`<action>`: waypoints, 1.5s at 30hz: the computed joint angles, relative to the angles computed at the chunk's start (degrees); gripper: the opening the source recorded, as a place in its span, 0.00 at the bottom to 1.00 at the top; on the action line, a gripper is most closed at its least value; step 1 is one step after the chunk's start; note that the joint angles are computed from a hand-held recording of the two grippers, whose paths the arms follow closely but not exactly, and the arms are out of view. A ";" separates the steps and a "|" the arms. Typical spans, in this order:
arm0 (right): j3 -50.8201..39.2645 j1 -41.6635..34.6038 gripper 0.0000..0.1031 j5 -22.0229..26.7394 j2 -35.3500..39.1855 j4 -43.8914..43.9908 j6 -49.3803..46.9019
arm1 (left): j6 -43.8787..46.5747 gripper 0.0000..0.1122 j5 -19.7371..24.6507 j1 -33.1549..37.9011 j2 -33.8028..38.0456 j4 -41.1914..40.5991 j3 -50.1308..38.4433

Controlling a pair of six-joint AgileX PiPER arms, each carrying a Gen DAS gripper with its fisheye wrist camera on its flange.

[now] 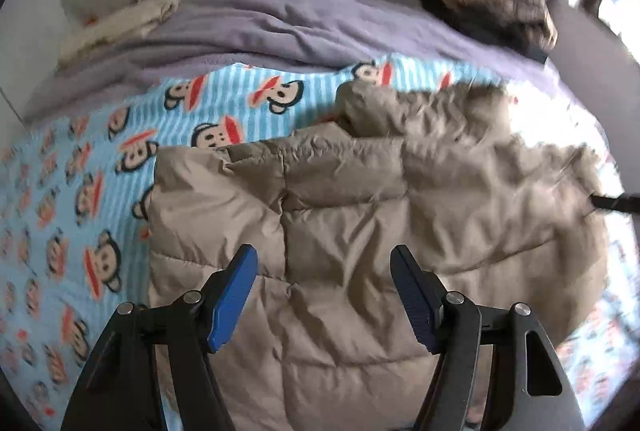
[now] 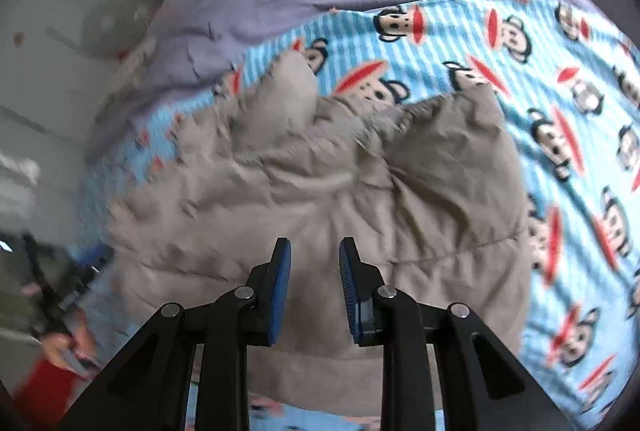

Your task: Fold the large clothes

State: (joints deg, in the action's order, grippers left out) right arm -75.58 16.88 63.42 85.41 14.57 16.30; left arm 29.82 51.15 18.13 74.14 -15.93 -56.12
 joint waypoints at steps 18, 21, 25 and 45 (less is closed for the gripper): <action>-5.31 -4.56 0.19 -14.52 20.97 -8.61 5.89 | -21.43 0.63 -17.28 -5.96 27.18 10.98 -11.25; -7.45 -4.40 0.19 -11.65 21.04 -9.74 7.54 | -17.91 0.63 -14.03 -3.96 25.50 8.92 -13.54; -6.58 -1.85 0.19 -11.29 15.32 -19.51 12.41 | -15.38 0.63 -13.72 1.59 26.03 7.55 -16.22; 1.85 -4.84 0.50 -8.96 5.47 -15.28 15.72 | -11.62 0.72 -4.88 7.54 19.89 7.83 -13.99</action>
State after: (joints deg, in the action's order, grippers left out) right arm -73.73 12.05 54.45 90.88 -0.71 32.02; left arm 18.19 46.27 25.67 94.03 -8.10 -70.11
